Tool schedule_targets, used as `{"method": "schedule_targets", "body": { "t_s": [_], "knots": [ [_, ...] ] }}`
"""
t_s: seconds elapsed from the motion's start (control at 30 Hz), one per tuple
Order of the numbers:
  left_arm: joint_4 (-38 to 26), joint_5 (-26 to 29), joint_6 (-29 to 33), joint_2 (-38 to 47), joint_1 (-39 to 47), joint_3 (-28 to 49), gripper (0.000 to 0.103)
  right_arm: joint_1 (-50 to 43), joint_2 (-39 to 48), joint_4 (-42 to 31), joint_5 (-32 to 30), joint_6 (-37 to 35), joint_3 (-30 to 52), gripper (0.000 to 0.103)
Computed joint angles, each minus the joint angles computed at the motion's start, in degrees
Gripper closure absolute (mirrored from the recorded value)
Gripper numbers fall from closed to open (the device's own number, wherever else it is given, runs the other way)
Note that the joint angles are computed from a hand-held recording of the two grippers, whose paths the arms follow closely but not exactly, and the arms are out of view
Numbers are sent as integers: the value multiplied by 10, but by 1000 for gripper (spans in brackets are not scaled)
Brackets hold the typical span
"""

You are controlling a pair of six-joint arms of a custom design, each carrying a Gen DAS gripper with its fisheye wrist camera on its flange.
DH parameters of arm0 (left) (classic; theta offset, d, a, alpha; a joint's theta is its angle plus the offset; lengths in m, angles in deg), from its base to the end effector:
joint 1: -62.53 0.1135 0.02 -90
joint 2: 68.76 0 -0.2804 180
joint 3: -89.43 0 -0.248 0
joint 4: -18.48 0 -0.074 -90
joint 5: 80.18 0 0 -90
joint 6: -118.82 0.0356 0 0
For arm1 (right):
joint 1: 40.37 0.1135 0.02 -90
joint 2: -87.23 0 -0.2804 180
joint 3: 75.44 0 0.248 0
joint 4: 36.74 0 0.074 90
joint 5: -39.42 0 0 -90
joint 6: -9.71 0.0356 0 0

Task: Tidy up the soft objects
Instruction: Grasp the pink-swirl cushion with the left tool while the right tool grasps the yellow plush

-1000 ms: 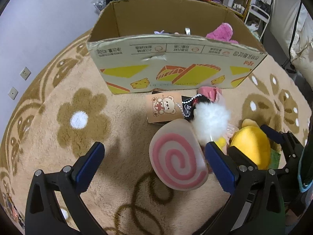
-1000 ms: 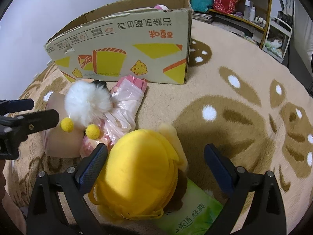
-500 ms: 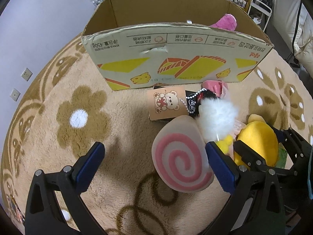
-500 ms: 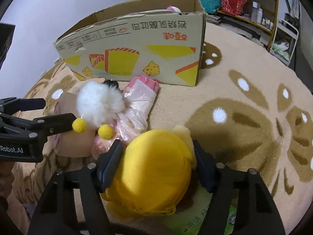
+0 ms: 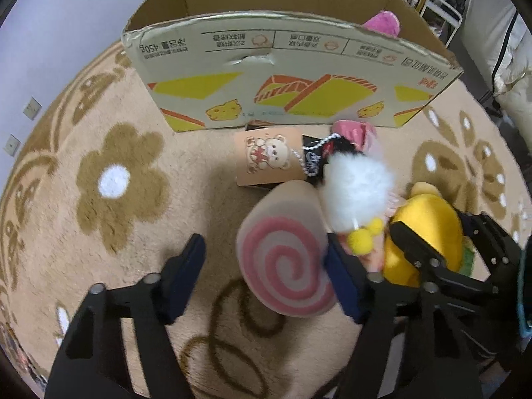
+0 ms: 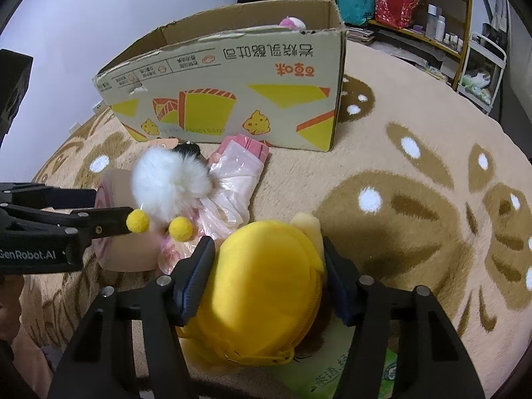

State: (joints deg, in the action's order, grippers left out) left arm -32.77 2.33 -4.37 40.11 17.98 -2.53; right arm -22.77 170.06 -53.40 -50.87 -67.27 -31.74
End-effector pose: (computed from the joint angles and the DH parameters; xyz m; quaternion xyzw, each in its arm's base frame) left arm 0.2713 -0.2605 0.1866 0.0874 0.9819 -0.0473 0.1615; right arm 0.2278 0.0724 0.1446 -0.0389 0.9550 0.0800 0.2830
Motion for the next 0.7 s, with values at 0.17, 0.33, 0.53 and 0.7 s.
{"method": "schedule_targets", "body": {
  "t_s": [0.17, 0.33, 0.53, 0.7],
  "knots": [
    [13, -12, -3, -12, -6, -12, 60, -9, -17, -1, -1, 2, -1, 38],
    [15, -30, 3, -21, -23, -15, 72, -9, -39, -6, 0, 3, -2, 39],
    [11, -44, 6, -34, -37, -18, 85, -7, -54, -10, 1, 3, -1, 39],
    [6, -68, 9, -50, -46, -25, 86, -9, -64, -13, 1, 2, -1, 39]
  ]
}}
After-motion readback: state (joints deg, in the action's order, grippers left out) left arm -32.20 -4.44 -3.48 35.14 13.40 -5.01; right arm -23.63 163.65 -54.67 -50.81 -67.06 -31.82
